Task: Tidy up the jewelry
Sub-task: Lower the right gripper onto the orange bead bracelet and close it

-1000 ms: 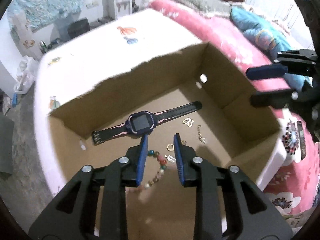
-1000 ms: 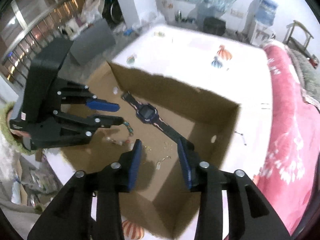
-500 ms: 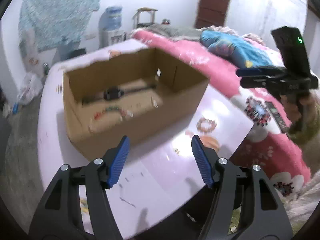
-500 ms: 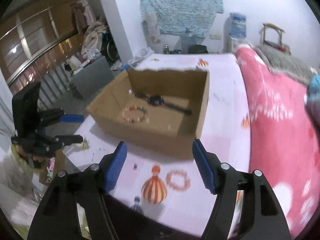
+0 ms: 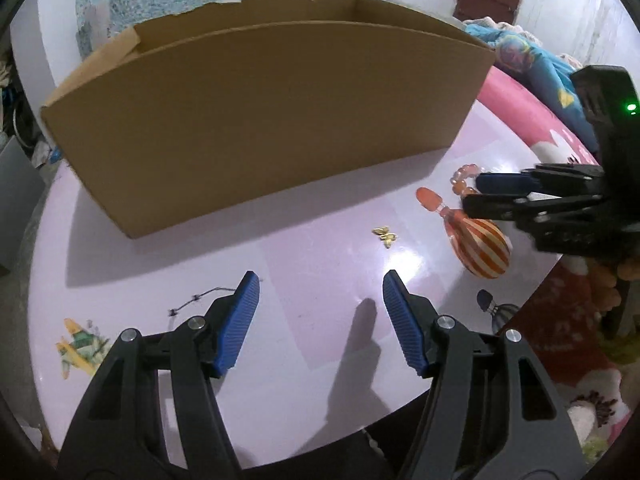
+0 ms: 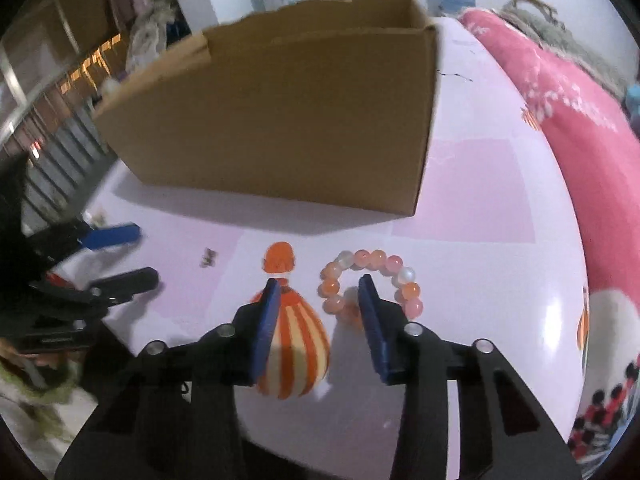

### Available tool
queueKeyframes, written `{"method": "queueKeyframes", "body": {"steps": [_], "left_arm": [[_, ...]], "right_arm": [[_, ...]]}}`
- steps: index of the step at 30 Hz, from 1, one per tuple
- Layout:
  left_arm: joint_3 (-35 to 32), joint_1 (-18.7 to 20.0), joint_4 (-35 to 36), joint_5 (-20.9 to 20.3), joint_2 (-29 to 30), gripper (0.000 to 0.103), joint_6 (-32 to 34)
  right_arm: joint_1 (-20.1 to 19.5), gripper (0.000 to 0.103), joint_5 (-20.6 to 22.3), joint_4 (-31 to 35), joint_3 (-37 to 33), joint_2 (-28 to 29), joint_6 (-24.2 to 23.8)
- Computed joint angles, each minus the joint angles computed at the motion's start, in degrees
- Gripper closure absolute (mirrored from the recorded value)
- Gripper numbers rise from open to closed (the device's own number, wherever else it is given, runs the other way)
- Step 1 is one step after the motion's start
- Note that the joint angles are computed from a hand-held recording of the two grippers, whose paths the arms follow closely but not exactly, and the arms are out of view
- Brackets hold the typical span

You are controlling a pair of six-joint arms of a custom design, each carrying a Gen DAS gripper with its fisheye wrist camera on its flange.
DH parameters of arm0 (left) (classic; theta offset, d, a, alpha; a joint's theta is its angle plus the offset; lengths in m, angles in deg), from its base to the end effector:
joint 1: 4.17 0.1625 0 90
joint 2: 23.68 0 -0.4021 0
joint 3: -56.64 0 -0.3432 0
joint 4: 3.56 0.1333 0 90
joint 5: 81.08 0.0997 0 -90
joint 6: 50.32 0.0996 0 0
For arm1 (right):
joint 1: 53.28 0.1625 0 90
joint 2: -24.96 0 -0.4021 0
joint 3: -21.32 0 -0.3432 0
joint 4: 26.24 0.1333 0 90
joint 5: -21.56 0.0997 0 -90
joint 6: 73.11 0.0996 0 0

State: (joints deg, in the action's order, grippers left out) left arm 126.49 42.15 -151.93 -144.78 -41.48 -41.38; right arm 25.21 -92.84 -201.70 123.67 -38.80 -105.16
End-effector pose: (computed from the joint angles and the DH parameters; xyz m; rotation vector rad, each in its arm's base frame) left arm -0.3571 -0.6308 -0.0630 1.1727 2.4509 -0.3326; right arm -0.0255 -0.5871 0.3198 0.2024 -2.3537 0.7581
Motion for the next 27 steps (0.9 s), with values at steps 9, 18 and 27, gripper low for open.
{"method": "queueKeyframes", "body": {"steps": [9, 18, 27], "left_arm": [[-3.4, 0.4, -1.9, -5.2, 2.9, 0.050, 5.9], [-5.2, 1.2, -1.5, -8.9, 4.2, 0.067, 14.8], [-12.5, 0.4, 8.5, -7.1, 6.6, 0.079, 20.0]], "right_arm": [[0.6, 0.093, -2.4, -2.1, -0.5, 1.0, -2.0], [-1.0, 0.093, 0.7, -3.2, 1.3, -0.7, 0.7], [-2.2, 0.093, 4.1, -2.7, 1.4, -1.3, 1.9]]}}
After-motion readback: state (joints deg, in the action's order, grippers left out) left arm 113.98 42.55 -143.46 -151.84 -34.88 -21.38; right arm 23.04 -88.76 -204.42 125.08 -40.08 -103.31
